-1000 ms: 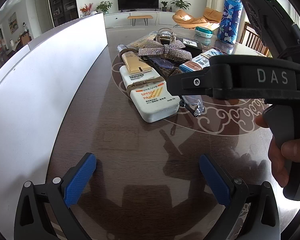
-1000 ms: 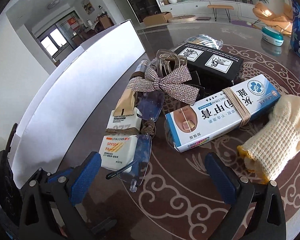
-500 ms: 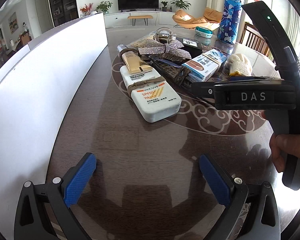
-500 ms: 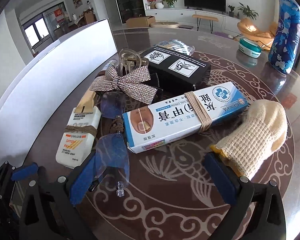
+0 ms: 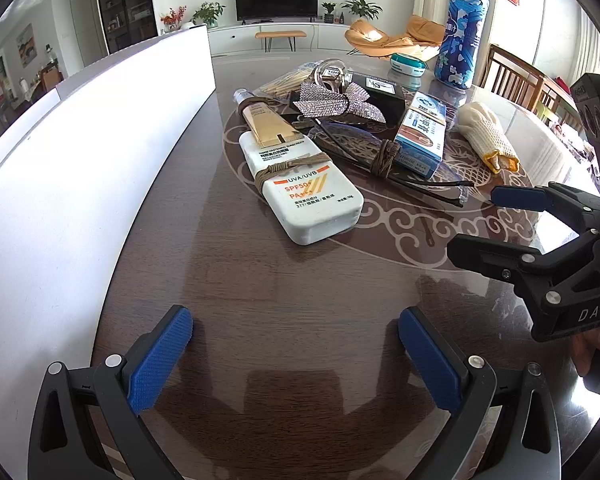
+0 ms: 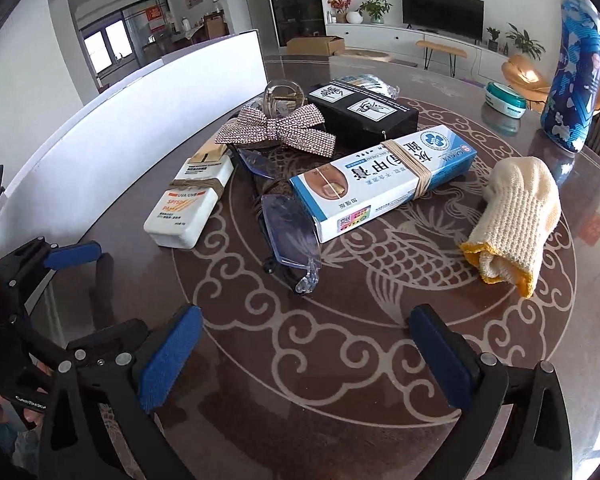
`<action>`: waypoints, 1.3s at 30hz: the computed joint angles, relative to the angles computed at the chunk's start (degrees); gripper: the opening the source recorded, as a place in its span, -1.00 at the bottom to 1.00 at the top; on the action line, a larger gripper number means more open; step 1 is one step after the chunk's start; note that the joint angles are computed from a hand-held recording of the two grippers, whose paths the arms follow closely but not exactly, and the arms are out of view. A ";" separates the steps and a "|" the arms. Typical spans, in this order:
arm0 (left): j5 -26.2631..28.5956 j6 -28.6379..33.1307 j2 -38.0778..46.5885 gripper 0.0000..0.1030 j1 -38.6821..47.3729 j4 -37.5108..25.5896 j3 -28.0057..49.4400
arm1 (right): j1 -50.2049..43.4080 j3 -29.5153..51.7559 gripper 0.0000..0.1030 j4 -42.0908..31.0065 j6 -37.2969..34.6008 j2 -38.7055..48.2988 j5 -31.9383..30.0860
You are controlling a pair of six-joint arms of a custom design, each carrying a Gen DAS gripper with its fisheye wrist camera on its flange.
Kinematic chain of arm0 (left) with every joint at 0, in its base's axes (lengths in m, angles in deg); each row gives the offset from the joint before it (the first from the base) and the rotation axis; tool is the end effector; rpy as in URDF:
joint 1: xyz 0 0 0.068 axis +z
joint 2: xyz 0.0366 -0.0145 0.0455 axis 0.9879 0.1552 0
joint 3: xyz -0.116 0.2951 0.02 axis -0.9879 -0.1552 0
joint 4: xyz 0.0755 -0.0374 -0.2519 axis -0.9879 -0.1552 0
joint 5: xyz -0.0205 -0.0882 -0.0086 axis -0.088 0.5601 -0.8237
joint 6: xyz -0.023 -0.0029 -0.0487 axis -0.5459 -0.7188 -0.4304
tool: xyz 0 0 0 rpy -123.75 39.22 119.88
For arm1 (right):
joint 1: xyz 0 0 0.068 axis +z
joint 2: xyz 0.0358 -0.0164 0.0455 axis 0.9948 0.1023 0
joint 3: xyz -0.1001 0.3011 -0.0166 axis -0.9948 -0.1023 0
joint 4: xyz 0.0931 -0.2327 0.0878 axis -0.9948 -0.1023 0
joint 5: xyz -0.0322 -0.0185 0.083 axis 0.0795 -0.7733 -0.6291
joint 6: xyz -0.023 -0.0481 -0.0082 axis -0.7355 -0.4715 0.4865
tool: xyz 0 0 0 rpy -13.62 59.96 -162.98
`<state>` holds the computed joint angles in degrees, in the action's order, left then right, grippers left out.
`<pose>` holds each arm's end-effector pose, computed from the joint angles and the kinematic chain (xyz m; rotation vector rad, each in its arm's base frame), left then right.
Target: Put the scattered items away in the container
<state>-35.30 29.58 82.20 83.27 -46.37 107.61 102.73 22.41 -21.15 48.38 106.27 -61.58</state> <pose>0.2118 0.0048 0.1260 0.1686 2.5282 -0.0458 0.2519 0.0915 0.0970 -0.5522 2.4622 0.3348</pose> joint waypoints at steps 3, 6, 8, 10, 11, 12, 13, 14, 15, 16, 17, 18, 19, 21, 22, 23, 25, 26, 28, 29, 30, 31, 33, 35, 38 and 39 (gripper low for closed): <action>0.00 0.00 0.00 1.00 0.00 0.00 0.00 | 2.35 3.03 1.00 -0.95 -0.19 2.19 2.49; -0.26 -0.27 0.17 1.00 -0.14 0.13 0.10 | 5.03 6.94 1.00 -2.70 -0.23 4.81 6.16; -0.35 -0.43 0.30 1.00 -0.30 0.16 0.22 | 6.56 8.61 1.00 -3.56 -0.59 5.78 7.63; -0.36 -0.45 0.33 1.00 -0.32 0.20 0.22 | 7.43 9.34 1.00 -3.98 -0.35 6.07 7.84; -0.32 -0.42 0.31 1.00 -0.28 0.22 0.18 | 7.72 9.23 0.97 -3.60 -0.17 6.07 7.95; -0.32 -0.42 0.31 1.00 -0.28 0.22 0.18 | 7.87 9.08 0.95 -3.42 -0.08 5.95 7.95; -0.32 -0.42 0.31 1.00 -0.28 0.22 0.18 | 7.73 9.02 0.91 -3.23 -0.10 5.95 7.88; -0.31 -0.39 0.30 1.00 -0.24 0.24 0.16 | 7.53 8.86 0.85 -2.94 0.07 5.84 7.80; -0.31 -0.39 0.30 1.00 -0.24 0.24 0.16 | 7.47 8.62 0.83 -2.68 0.37 5.62 7.86; -0.31 -0.39 0.30 1.00 -0.24 0.24 0.16 | 7.28 8.54 0.76 -2.48 0.51 5.55 7.92; -0.28 -0.37 0.29 1.00 -0.19 0.25 0.14 | 7.29 8.27 0.65 -2.12 0.82 5.37 8.26; -0.28 -0.37 0.29 1.00 -0.19 0.25 0.14 | 7.19 8.00 0.60 -1.70 1.07 5.18 8.45; -0.27 -0.36 0.32 1.00 -0.18 0.28 0.14 | 7.74 7.14 0.45 -1.24 1.90 4.37 9.03; -0.27 -0.36 0.32 1.00 -0.18 0.28 0.14 | 7.30 6.41 0.16 -0.29 2.49 3.87 9.34; -0.28 -0.36 0.37 1.00 -0.20 0.31 0.17 | 7.04 5.96 -0.05 0.12 2.70 3.56 9.43; -0.28 -0.36 0.37 1.00 -0.20 0.31 0.17 | 6.77 5.44 -0.22 0.46 2.83 3.18 9.43; -0.29 -0.39 0.43 1.00 -0.22 0.34 0.20 | 5.97 4.34 -0.36 1.06 2.75 2.45 8.50; -0.29 -0.39 0.43 1.00 -0.22 0.34 0.20 | 5.60 3.59 -0.42 1.34 2.67 1.92 8.24; -0.30 -0.42 0.48 1.00 -0.25 0.37 0.22 | 4.45 2.08 -0.43 2.00 1.91 1.09 7.28; -0.30 -0.42 0.48 1.00 -0.25 0.37 0.22 | 3.99 1.06 -0.43 2.39 1.42 0.49 7.13; -0.30 -0.42 0.48 1.00 -0.25 0.37 0.22 | 3.49 -0.29 -0.43 2.91 0.75 -0.29 7.00; -0.30 -0.42 0.51 1.00 -0.25 0.41 0.23 | 2.98 -1.69 -0.43 3.37 0.00 -1.16 6.80; -0.29 -0.40 0.51 1.00 -0.23 0.43 0.20 | 1.54 -5.37 -0.43 4.54 -1.74 -3.57 6.15; -0.31 -0.40 0.53 1.00 -0.24 0.46 0.20 | -0.69 -8.97 -0.44 5.53 -3.30 -6.09 5.31; -0.31 -0.43 0.56 1.00 -0.26 0.48 0.21 | -4.89 -12.60 -0.43 6.59 -4.82 -8.49 4.21; -0.36 -0.44 0.60 1.00 -0.27 0.48 0.24 | -5.89 -13.17 -0.42 6.70 -5.11 -8.86 3.80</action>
<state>-35.66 29.14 82.80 83.00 -45.88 107.85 96.84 9.24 -14.46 43.26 97.41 -57.78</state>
